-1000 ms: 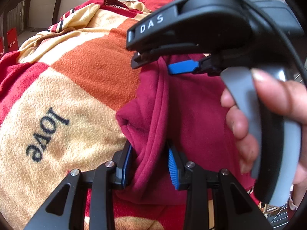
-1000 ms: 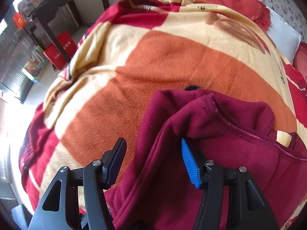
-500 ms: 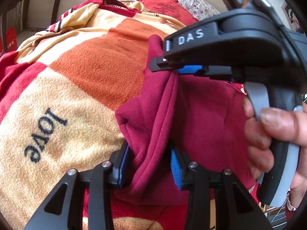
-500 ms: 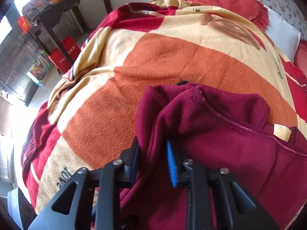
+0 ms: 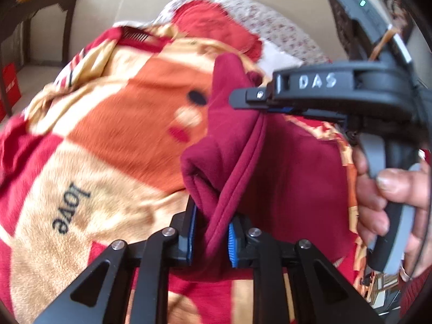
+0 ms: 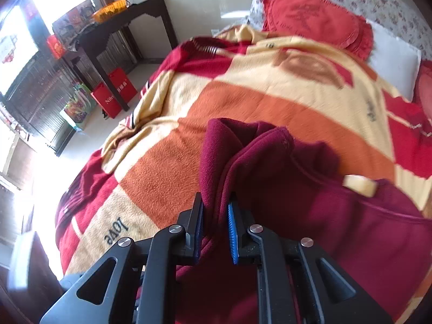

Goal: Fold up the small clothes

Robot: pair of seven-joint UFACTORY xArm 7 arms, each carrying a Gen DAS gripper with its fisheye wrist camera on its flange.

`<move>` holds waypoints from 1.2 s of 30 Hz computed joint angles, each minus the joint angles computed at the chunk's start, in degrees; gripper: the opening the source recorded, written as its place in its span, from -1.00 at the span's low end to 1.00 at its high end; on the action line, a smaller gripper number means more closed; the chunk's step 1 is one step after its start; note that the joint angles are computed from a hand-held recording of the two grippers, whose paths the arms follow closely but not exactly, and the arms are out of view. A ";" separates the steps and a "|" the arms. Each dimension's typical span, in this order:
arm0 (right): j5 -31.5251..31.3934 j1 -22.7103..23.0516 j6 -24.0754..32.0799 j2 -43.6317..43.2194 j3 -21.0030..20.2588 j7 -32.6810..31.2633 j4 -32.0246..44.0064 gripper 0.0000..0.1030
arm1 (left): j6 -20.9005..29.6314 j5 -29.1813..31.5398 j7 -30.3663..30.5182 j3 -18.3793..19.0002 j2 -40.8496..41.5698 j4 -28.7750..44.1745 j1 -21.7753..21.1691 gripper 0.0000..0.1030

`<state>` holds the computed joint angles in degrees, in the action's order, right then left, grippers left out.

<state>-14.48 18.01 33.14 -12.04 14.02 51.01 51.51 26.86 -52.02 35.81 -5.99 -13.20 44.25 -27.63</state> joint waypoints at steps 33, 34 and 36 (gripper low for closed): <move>13.40 -11.38 20.09 -63.20 -6.32 -10.55 -38.69 -1.00 | -1.63 12.94 -11.64 -13.82 11.14 10.72 -14.75 -0.45; 13.75 -11.68 20.25 -64.52 -6.26 -10.01 -40.07 -1.00 | -0.27 13.17 -11.65 -13.75 10.65 10.55 -14.60 -0.29; 13.98 -11.89 20.85 -65.92 -5.72 -9.35 -41.58 -1.00 | 2.45 13.12 -10.73 -13.27 9.09 10.12 -14.24 -0.07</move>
